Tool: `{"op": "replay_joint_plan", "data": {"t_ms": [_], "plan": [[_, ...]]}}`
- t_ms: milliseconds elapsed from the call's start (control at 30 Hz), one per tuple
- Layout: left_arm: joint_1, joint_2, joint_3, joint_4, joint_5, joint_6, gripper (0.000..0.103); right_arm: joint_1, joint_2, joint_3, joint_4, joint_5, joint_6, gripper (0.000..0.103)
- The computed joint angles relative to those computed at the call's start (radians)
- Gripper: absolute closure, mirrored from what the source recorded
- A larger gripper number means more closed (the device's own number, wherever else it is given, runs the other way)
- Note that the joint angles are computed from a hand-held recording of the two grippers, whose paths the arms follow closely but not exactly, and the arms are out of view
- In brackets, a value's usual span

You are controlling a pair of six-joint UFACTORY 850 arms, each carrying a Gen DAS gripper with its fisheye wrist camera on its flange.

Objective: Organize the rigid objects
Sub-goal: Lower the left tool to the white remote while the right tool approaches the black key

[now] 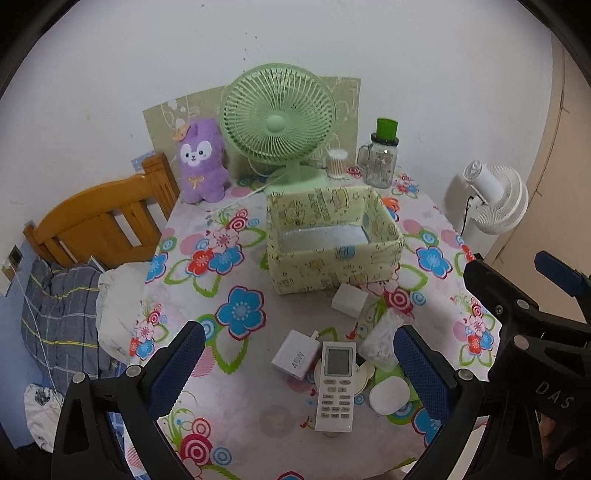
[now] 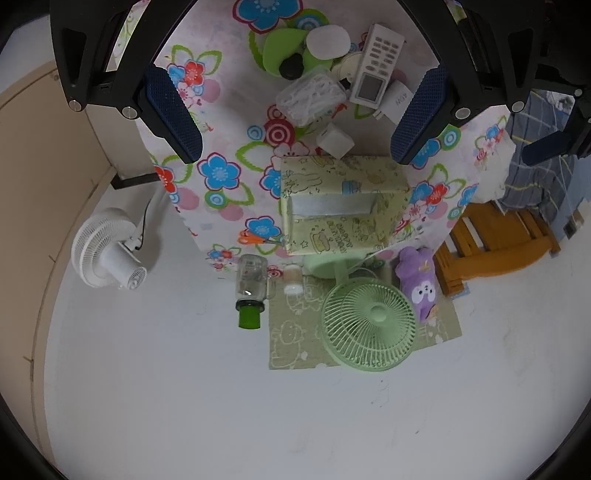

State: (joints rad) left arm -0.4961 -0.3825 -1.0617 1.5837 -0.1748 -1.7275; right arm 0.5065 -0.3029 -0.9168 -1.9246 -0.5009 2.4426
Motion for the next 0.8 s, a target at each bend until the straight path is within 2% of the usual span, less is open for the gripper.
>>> {"op": "replay_joint_plan", "data": {"t_ms": [200,267,433,633,733,800], "plan": [[0.006,-0.047,0.004,0.136,0.024,-0.166,0.0,-0.004,-0.049,0.001,-0.066,0.006,0.073,0.0],[0.005,-0.059,0.011,0.236,0.03,-0.263,0.0,-0.006,-0.067,0.0,-0.072,0.011,0.086,0.0],[0.007,-0.112,-0.011,0.213,0.05,-0.245,0.0,-0.013,-0.114,-0.011,-0.047,0.019,0.057,0.001],[0.007,-0.182,-0.044,0.393,0.054,-0.447,0.0,-0.033,-0.173,-0.035,-0.066,0.031,0.076,0.004],[0.005,-0.22,-0.072,0.311,0.077,-0.372,0.001,-0.04,-0.202,-0.047,-0.065,0.025,0.062,0.004],[-0.002,-0.243,-0.083,0.371,0.08,-0.424,0.001,-0.046,-0.221,-0.053,-0.079,0.028,0.074,0.005]]}}
